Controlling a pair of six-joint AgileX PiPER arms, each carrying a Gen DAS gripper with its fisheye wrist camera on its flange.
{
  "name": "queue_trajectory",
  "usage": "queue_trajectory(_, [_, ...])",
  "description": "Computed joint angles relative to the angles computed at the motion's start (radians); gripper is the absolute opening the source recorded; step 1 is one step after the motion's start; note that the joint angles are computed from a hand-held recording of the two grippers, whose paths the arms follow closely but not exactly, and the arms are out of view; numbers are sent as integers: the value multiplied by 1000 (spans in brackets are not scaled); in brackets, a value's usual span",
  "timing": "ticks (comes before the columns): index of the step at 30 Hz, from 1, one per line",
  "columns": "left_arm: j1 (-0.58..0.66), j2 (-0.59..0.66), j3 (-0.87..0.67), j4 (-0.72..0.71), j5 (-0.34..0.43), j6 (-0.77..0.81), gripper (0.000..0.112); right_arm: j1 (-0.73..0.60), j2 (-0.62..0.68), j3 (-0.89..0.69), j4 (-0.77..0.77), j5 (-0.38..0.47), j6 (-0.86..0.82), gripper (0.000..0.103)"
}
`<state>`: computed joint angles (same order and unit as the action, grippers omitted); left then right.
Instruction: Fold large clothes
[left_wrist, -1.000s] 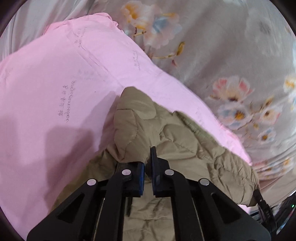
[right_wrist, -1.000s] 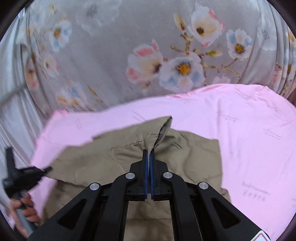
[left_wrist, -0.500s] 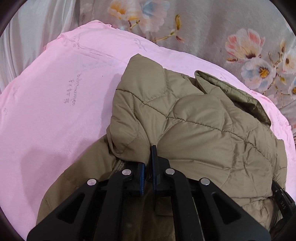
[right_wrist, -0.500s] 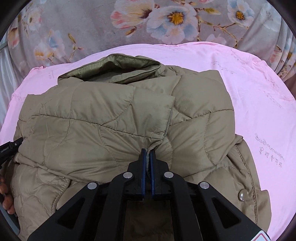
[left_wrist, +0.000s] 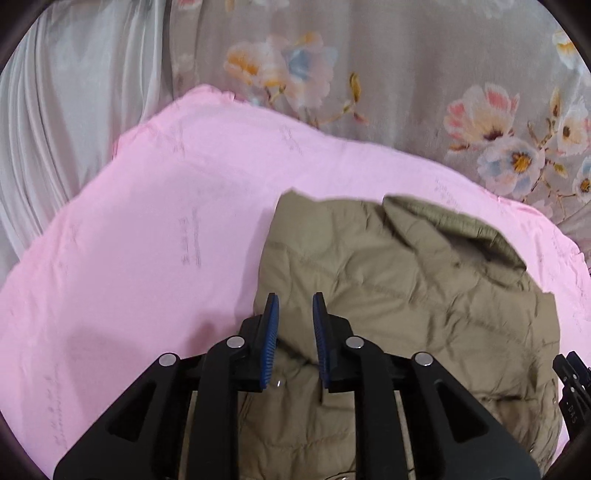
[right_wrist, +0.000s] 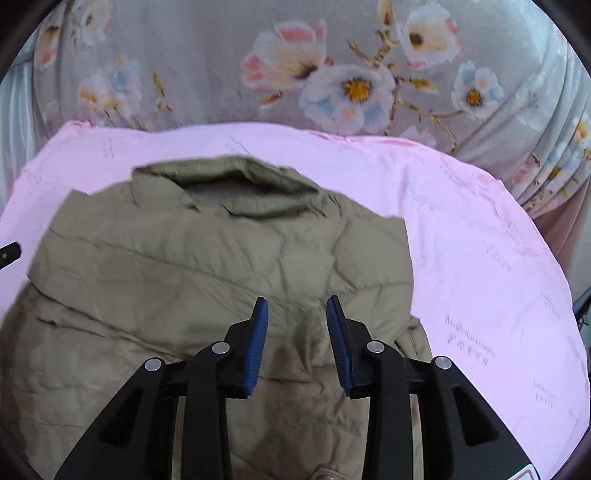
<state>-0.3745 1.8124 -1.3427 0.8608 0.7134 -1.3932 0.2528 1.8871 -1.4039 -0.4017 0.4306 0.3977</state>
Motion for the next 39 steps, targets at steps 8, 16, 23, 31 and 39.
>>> queue_trajectory(8, [2, 220, -256, -61, 57, 140, 18, 26, 91, -172, 162, 93, -143, 32])
queue_trajectory(16, [-29, 343, -239, 63, 29, 15, 18, 17, 246, -250, 231, 106, -177, 33])
queue_trajectory(23, [-23, 321, -171, 130, -34, -80, 19, 46, 247, -167, 42, -3, -1, 34])
queue_trajectory(31, [-30, 338, -194, 124, -6, -61, 19, 55, 245, -139, -53, -31, 87, 34])
queue_trajectory(39, [-39, 339, -195, 131, 10, -70, 19, 48, 239, -125, -32, -52, 77, 35])
